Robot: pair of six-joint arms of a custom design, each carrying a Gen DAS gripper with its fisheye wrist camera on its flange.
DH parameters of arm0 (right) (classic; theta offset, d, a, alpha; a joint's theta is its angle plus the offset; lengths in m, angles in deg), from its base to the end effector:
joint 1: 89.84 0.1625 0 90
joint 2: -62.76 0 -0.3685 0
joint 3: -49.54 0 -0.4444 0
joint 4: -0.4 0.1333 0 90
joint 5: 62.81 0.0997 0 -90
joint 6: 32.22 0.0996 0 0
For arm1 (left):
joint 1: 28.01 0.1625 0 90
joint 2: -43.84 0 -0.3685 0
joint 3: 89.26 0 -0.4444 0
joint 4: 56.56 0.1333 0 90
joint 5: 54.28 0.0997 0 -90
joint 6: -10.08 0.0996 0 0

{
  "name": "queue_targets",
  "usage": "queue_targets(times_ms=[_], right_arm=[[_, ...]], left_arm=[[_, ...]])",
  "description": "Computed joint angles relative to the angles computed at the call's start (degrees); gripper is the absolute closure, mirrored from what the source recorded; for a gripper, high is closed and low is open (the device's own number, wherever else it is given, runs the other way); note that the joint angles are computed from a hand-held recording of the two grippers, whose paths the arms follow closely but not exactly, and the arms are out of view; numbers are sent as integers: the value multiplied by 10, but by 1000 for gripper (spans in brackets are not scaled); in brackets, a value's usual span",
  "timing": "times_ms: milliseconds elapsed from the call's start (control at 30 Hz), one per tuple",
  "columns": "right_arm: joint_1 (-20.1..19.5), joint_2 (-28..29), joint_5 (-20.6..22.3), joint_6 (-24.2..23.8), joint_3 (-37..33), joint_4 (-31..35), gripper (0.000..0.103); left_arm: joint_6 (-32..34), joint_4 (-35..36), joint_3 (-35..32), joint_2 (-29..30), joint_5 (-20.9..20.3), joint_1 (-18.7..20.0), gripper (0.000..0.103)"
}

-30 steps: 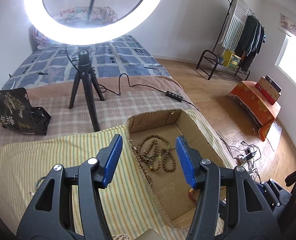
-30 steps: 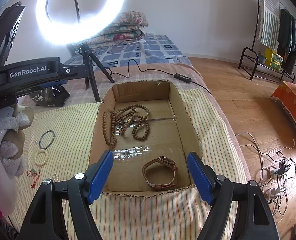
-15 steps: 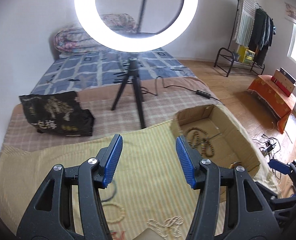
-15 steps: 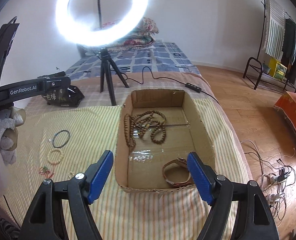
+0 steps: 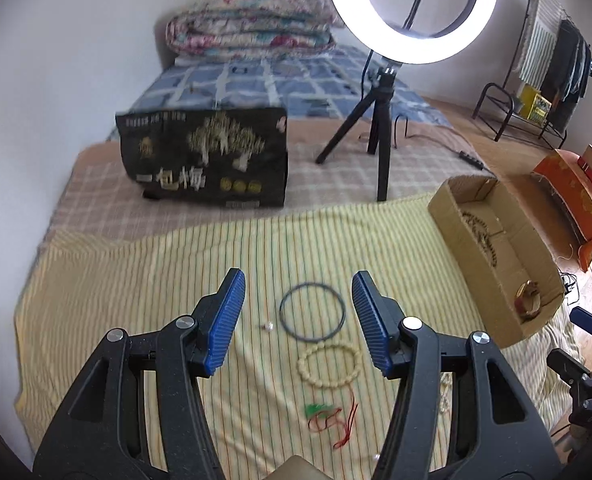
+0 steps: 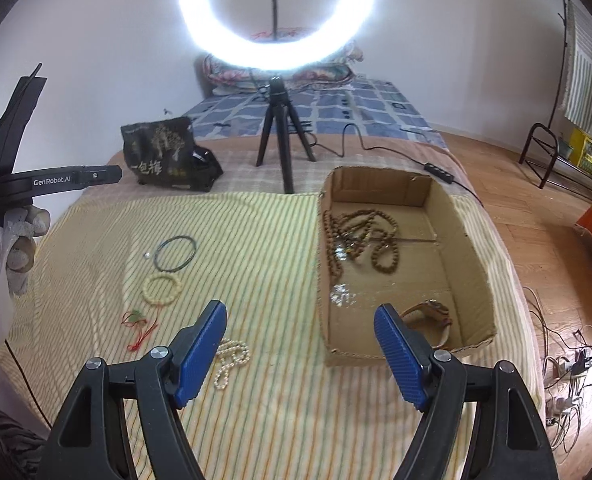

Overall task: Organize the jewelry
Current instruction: 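Move the left tool to the cream bead bracelet while the right tool moves to the pearl necklace, then close the left tool on the cream bracelet while the right tool grips the pearl necklace, lift both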

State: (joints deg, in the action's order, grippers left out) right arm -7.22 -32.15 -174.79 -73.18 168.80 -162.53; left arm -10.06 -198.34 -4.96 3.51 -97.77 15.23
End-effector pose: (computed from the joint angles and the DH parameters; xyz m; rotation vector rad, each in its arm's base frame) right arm 0.0299 -0.5167 0.3601 0.4811 -2.3066 0.7798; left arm -0.3756 -0.6353 0.0381 0.4921 2.3912 -0.7170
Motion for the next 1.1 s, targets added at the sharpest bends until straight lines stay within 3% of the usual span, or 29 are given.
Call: queue_targets(times_ms=[133, 333, 700, 800, 1100], right_arm=[[1, 3, -4, 9, 7, 18, 21], [6, 19, -21, 3, 20, 32, 20], [-3, 46, -43, 9, 24, 53, 20], [-6, 54, -45, 9, 18, 63, 20], [-11, 97, -62, 15, -5, 89, 20]], left_arm=[[-46, 47, 7, -7, -49, 19, 46], [-80, 83, 7, 6, -85, 33, 46], [-96, 115, -3, 33, -100, 52, 46], [-97, 127, -13, 42, -99, 56, 63], [-97, 133, -29, 55, -111, 69, 69]])
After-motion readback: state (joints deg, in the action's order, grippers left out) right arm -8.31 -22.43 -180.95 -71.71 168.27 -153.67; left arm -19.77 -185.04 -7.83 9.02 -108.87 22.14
